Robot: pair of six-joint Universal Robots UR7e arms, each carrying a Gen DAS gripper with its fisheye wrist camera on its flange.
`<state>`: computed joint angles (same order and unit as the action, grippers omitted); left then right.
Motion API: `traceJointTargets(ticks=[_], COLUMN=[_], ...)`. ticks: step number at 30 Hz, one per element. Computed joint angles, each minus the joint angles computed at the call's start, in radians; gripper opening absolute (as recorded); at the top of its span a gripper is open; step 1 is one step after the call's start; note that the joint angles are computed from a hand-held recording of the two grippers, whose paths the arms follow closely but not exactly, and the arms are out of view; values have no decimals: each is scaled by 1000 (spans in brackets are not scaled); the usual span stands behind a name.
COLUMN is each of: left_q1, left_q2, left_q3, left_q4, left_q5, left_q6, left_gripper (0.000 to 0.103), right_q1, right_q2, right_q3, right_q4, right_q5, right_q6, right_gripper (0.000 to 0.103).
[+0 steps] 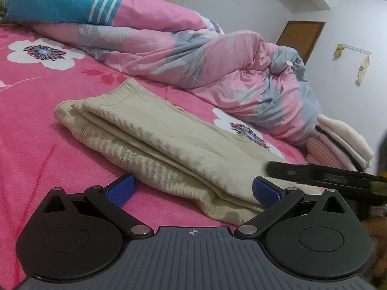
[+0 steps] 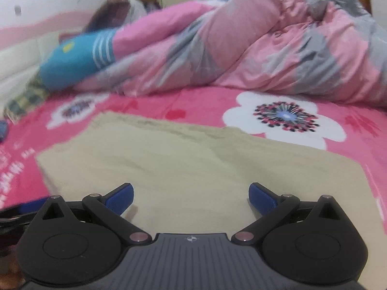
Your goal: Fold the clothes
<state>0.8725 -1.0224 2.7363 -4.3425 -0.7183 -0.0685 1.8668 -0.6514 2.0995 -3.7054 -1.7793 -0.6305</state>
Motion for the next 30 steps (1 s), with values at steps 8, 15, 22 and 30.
traceJointTargets(ticks=[8,15,22,30], left_q1=[-6,-6,-6,-7], left_q2=[-1,8,8,8], left_q3=[0,3,1,2], left_q4=[7,-11,-8,-11], left_q5=[10,7,8,9], left_q6=[-2,4,4,3], left_gripper=[103,103,103,103], right_q1=[-9,-35,-44,-39], right_q2=[-31,-5,-9,18], right_q3=[111,169,202,206], right_q4=[-229,-315,-351,-408], right_q5=[-98,-117,-103,-112], right_q6=[-36,-86,-89,-92], right_gripper=[95,89,89,89])
